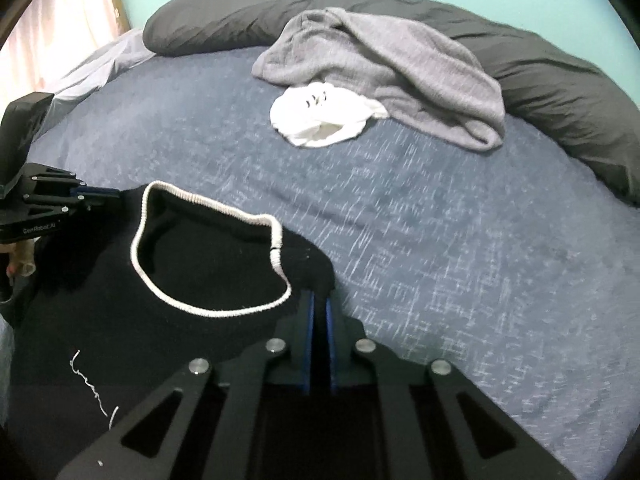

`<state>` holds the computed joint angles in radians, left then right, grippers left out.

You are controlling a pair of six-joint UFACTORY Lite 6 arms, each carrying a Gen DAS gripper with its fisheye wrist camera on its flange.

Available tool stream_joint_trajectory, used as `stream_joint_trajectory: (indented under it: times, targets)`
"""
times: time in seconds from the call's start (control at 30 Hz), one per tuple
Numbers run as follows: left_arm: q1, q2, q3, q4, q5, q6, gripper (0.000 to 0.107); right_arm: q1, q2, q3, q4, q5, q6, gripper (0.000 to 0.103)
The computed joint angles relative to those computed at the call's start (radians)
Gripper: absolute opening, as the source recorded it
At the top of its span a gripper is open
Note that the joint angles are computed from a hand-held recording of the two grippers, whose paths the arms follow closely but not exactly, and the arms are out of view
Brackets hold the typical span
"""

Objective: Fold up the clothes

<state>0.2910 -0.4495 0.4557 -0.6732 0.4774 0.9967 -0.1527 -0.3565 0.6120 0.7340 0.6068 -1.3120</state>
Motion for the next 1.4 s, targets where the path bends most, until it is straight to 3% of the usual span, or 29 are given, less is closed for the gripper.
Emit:
stream_joint_trajectory:
  times: [0.33,0.67,1.0,1.13,1.2,1.33,1.4]
  targets:
    - [-0.013,0.043,0.198,0.113,0.045,-0.157,0.003,-0.039,0.022,0.181,0.018,0.045,0.105,0.002]
    - [-0.144,0.28,0.388,0.311,-0.098,-0.438,0.003,0.053,0.215,0.327,-0.014,-0.078,0.225,0.002]
    - [-0.222,0.488,0.336,0.47,-0.273,-0.624,0.003,0.07,0.443,0.334,0.109,-0.14,0.154,0.002]
    - [-0.185,0.487,0.318,0.233,-0.271,-0.383,0.006,0.054,0.465,0.335,0.126,-0.114,0.157,0.006]
    - [-0.131,0.47,0.331,0.066,-0.203,-0.229,0.007,0.033,0.454,0.33,0.155,-0.088,0.133,0.006]
    - [-0.003,0.388,0.337,-0.081,-0.056,-0.07,0.027,-0.023,0.393,0.315,0.189,-0.02,0.128,0.022]
    - [0.059,0.321,0.318,-0.062,0.013,-0.051,0.029,-0.042,0.353,0.304,0.158,-0.004,0.151,0.03]
